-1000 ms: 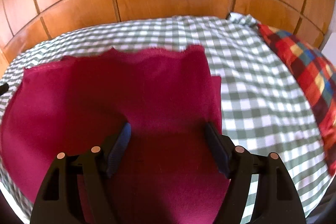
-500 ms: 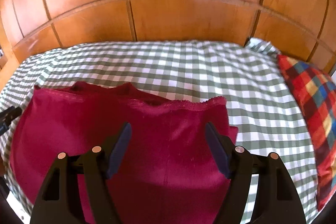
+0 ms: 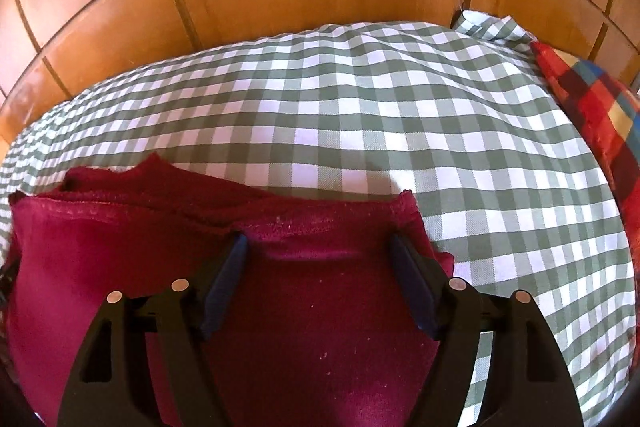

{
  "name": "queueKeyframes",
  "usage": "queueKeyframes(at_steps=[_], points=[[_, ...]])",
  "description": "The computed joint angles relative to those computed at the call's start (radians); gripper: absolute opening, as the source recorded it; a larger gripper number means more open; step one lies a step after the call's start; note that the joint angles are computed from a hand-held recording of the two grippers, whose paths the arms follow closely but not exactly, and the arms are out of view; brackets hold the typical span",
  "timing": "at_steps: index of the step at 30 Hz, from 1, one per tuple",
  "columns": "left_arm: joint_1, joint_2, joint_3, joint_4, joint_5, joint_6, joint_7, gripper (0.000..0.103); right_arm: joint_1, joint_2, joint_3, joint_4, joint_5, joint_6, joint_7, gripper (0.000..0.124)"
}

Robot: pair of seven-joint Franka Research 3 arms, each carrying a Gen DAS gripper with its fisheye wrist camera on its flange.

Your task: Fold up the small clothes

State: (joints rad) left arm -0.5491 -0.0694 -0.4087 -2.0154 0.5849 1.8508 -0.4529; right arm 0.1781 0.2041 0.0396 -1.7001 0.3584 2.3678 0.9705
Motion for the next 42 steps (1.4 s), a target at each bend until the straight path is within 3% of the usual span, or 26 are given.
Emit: queueKeyframes(at_steps=[3,5,8,13,16,17,20,22,23,24,28,30,32,35,38,42], points=[[0.005,-0.064,0.001,-0.069,-0.003,0.082,-0.066,0.064,0.0,-0.012,-0.002,-0.004,-0.005,0.001,0.004,0.072],[0.009,-0.092,-0.011,-0.089,0.007,0.083,-0.087,0.063,-0.003,-0.026,-0.002,-0.014,0.005,0.005,-0.001,0.073],[0.014,-0.147,-0.014,-0.147,0.005,0.14,-0.1,0.051,-0.016,-0.057,-0.006,-0.036,0.042,0.004,-0.012,0.073],[0.029,-0.197,-0.039,-0.206,0.014,0.212,-0.144,0.05,-0.042,-0.115,-0.023,-0.083,0.107,0.019,-0.038,0.073],[0.034,-0.222,-0.047,-0.232,0.032,0.262,-0.154,0.041,-0.056,-0.133,-0.035,-0.098,0.122,0.014,-0.055,0.073],[0.037,-0.228,-0.048,-0.238,0.035,0.277,-0.153,0.041,-0.058,-0.142,-0.037,-0.11,0.12,0.018,-0.057,0.072],[0.052,-0.235,-0.048,-0.245,0.05,0.315,-0.144,0.041,-0.056,-0.136,-0.041,-0.117,0.063,0.017,-0.02,0.047],[0.061,-0.232,-0.041,-0.249,0.057,0.358,-0.12,0.03,-0.055,-0.14,-0.04,-0.134,0.051,0.017,-0.017,0.033],[0.063,-0.225,-0.035,-0.246,0.048,0.369,-0.097,0.015,-0.053,-0.142,-0.039,-0.144,0.043,0.025,-0.017,0.033],[0.065,-0.213,-0.037,-0.234,0.039,0.358,-0.076,0.007,-0.049,-0.143,-0.037,-0.158,0.028,0.045,-0.019,0.032],[0.06,-0.186,-0.072,-0.184,0.046,0.238,-0.104,0.006,-0.039,-0.147,-0.032,-0.195,-0.003,0.105,-0.015,0.032],[0.051,-0.201,-0.063,-0.206,0.023,0.245,-0.132,0.007,-0.036,-0.145,-0.031,-0.205,-0.011,0.129,-0.011,0.032],[0.05,-0.213,-0.042,-0.247,-0.01,0.303,-0.15,0.008,-0.035,-0.144,-0.031,-0.205,-0.009,0.13,-0.006,0.032],[0.054,-0.195,-0.05,-0.221,-0.026,0.257,-0.152,0.023,-0.038,-0.141,-0.037,-0.193,-0.028,0.117,0.038,0.047],[0.047,-0.19,-0.067,-0.187,-0.023,0.186,-0.185,0.04,-0.062,-0.127,-0.05,-0.15,0.029,0.038,0.059,0.065],[0.023,-0.194,-0.099,-0.148,0.011,0.091,-0.201,0.039,-0.118,-0.128,-0.069,-0.119,0.172,-0.119,0.004,0.073]])
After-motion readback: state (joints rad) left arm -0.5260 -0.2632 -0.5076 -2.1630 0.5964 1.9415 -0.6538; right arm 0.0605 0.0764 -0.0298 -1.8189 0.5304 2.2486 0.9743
